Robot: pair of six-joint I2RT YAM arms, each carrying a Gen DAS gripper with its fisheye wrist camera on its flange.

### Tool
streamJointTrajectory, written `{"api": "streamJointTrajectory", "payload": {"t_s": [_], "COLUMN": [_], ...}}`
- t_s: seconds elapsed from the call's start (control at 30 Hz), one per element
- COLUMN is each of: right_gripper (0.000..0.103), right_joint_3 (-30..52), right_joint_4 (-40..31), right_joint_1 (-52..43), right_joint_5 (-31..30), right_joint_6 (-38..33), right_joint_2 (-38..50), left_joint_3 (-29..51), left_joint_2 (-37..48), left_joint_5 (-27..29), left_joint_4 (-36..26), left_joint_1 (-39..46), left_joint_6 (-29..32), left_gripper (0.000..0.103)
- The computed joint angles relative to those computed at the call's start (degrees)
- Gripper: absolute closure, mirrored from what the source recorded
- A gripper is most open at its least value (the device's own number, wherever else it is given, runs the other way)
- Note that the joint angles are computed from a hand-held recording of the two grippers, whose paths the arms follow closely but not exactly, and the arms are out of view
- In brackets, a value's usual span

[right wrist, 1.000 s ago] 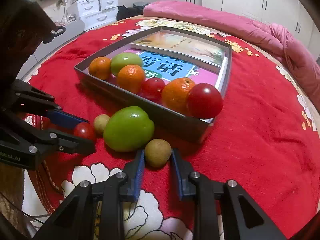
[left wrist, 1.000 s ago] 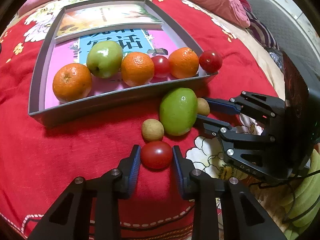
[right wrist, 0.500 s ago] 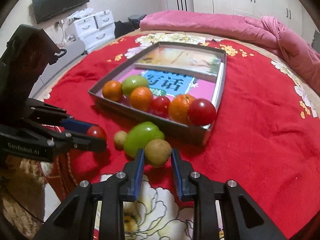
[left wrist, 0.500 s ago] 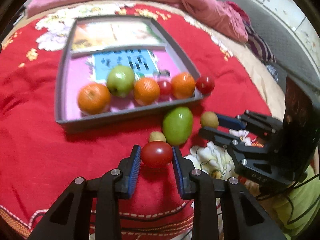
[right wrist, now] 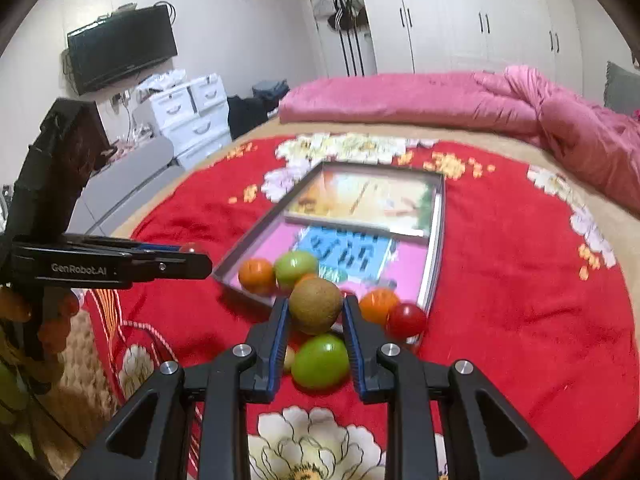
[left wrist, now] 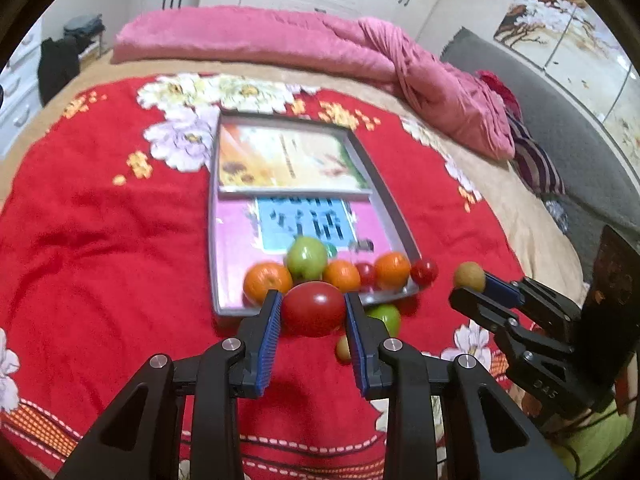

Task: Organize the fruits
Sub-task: 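Carry the tomato with left tool while right tool carries the brown fruit to tray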

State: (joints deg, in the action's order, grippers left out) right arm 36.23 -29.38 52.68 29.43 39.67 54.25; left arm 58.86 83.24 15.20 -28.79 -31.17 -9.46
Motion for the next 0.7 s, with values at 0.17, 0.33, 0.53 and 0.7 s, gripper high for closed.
{"api": "streamJointTrajectory", "payload": {"t_s": [0.17,0.33,0.53,0.7], "right_gripper": [0.076,0.076,0.076,0.076], "right_joint_3": [1.9,2.6,3.4,2.9], "right_joint_4": [0.6,1.8,3.7,5.3], "right_joint_1": [-1.0,-3.4,-4.8,-5.7], "right_joint_5": [2.4,1.5,0.0,-1.3], "right_joint_6": [-0.5,-1.6,-3.4,-3.6], "right_joint_2": [0.6,0.7,3.6,5.7], "left_joint_3": [1.0,3.0,4.6,4.4], "left_joint_2": [-0.8,0.7,3.7,5.8], "left_joint_5": [-2.3,-3.8,-5.4,-6.0], "left_joint_4": [1.2,2.1,3.6,4.8], "left_joint_1": [-0.7,-2.2,-4.0,-4.7], "left_joint_6": [-0.7,-1.4,-2.0,-2.5], "left_gripper": [0.071,0.071,0.071,0.071]}}
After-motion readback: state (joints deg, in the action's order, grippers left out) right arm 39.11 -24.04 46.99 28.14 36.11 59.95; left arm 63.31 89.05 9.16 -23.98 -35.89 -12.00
